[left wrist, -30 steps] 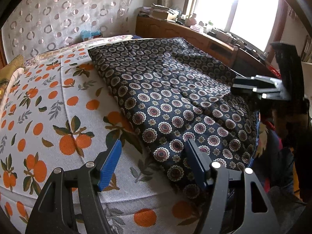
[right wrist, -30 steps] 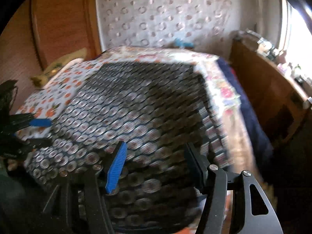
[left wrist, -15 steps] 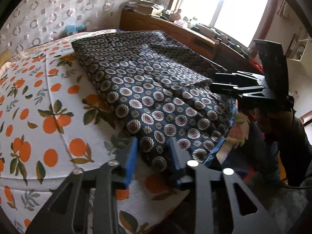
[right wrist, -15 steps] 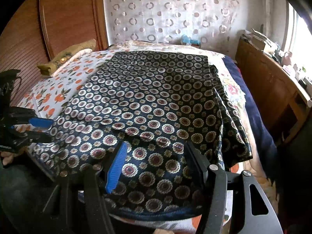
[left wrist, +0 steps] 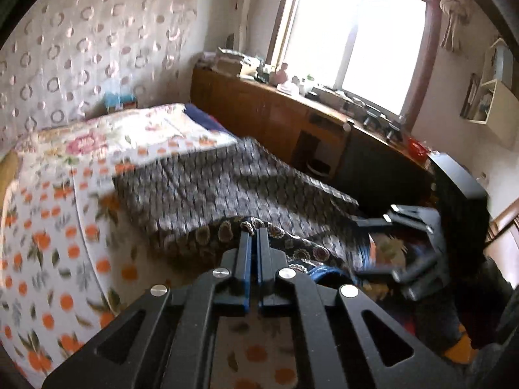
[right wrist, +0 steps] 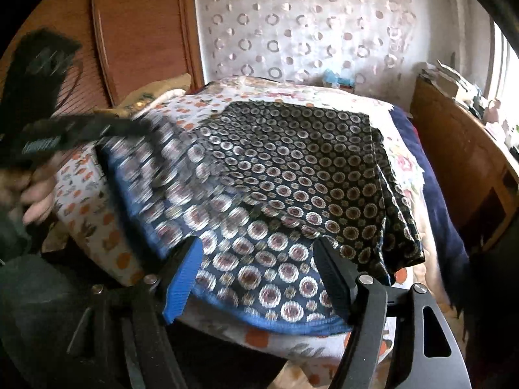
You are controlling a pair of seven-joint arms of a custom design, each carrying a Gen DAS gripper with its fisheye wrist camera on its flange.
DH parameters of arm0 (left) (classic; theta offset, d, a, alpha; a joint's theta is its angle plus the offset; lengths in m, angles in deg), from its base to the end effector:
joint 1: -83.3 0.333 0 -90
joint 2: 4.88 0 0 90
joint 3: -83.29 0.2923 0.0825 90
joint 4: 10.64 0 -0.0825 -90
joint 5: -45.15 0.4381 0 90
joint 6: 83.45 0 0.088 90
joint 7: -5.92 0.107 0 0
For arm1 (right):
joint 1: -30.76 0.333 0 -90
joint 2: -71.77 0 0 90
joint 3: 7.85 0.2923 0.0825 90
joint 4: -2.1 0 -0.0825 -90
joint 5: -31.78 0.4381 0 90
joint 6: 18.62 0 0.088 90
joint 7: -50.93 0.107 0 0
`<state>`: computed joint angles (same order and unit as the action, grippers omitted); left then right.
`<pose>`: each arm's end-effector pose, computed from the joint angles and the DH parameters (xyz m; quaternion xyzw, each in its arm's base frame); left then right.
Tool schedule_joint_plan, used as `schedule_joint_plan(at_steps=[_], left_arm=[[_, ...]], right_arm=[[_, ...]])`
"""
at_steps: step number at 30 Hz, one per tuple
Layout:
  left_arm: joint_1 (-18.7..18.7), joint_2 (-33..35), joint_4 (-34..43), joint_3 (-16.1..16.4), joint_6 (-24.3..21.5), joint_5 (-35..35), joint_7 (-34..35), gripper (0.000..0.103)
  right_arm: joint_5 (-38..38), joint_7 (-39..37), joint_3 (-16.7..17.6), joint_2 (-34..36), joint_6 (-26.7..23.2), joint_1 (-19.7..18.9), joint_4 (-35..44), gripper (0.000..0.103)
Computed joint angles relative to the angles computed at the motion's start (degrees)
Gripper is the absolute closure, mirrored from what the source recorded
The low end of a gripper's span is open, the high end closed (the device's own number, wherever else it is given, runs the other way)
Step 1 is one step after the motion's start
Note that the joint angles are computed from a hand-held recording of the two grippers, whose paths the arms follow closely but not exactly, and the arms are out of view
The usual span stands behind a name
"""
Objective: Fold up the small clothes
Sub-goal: 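Grasp the garment's blue-trimmed edge with the left gripper and lift it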
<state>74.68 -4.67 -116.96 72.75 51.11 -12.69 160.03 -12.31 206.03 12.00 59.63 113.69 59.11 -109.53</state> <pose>0.6165 -0.2271 0.5329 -0.2952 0.8332 -0.4662 0.0361 0.3999 0.4488 0.6015 -0.6614 0.6035 -0.3112 0.3184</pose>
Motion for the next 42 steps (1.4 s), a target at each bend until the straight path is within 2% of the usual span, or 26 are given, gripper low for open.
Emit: schedule_joint_plan(at_steps=[9,14,27,28,30,31,32,33,34,35,42], left_arm=[[1.0,5.6,5.9,-1.9,2.5,3.2,-5.7,0.1],[1.9,5.3,5.6,-2.5,2.7,3.3,-5.9,0.1],[1.6,4.1,4.2,-2.2,4.3,3.2,-5.5,0.1],[1.6,4.1,4.1,-2.1,4.4,3.2,-5.6,0.1],[1.5,4.1,4.1,-2.1,4.9,3.8,-6.1,0.1],[1.5,4.2,4.1,-2.1,5.1,4.5,-6.5,0.1],[1.5,4.3,4.1,-2.1,5.2,4.6,-6.6,0.1],[1.6,4.3,4.1,-2.0,5.2,4.8,-6.8,0.1],[1.6,4.4,4.1,-2.0,5.4,5.1,-7.0,0.1],[1.7,4.4,4.0,-2.0,5.8,5.3,-7.2,0.1],[2.2,6.2,5.8,-2.2,7.0,8.3,-8.6,0.1]], right_arm=[[0.8,-2.1,0.2,1.3,-0.9,1.2,1.0,0.029],[1.0,-2.5,-0.7,2.3,-3.9,1.4,1.4,0.029],[0.2,-1.8,-1.6,0.9,-6.1,0.2,0.0,0.03],[0.1,-1.8,-1.5,0.8,-6.3,0.2,-0.1,0.031],[0.4,-2.6,-1.8,-0.1,-5.3,0.0,-1.3,0.045],[1.0,-3.6,-1.9,-0.5,-4.6,-0.1,-1.8,0.065],[1.3,-4.3,-2.0,-0.6,-4.4,-0.2,-1.9,0.079],[1.3,-4.7,-1.9,-0.9,-4.2,-0.5,-2.1,0.082],[0.9,-4.8,-1.9,-1.1,-3.7,-0.9,-2.2,0.091],[0.4,-4.5,-1.9,-1.3,-2.9,-1.4,-2.3,0.095],[-6.9,0.1,-1.4,0.3,0.7,-4.1,0.5,0.097]])
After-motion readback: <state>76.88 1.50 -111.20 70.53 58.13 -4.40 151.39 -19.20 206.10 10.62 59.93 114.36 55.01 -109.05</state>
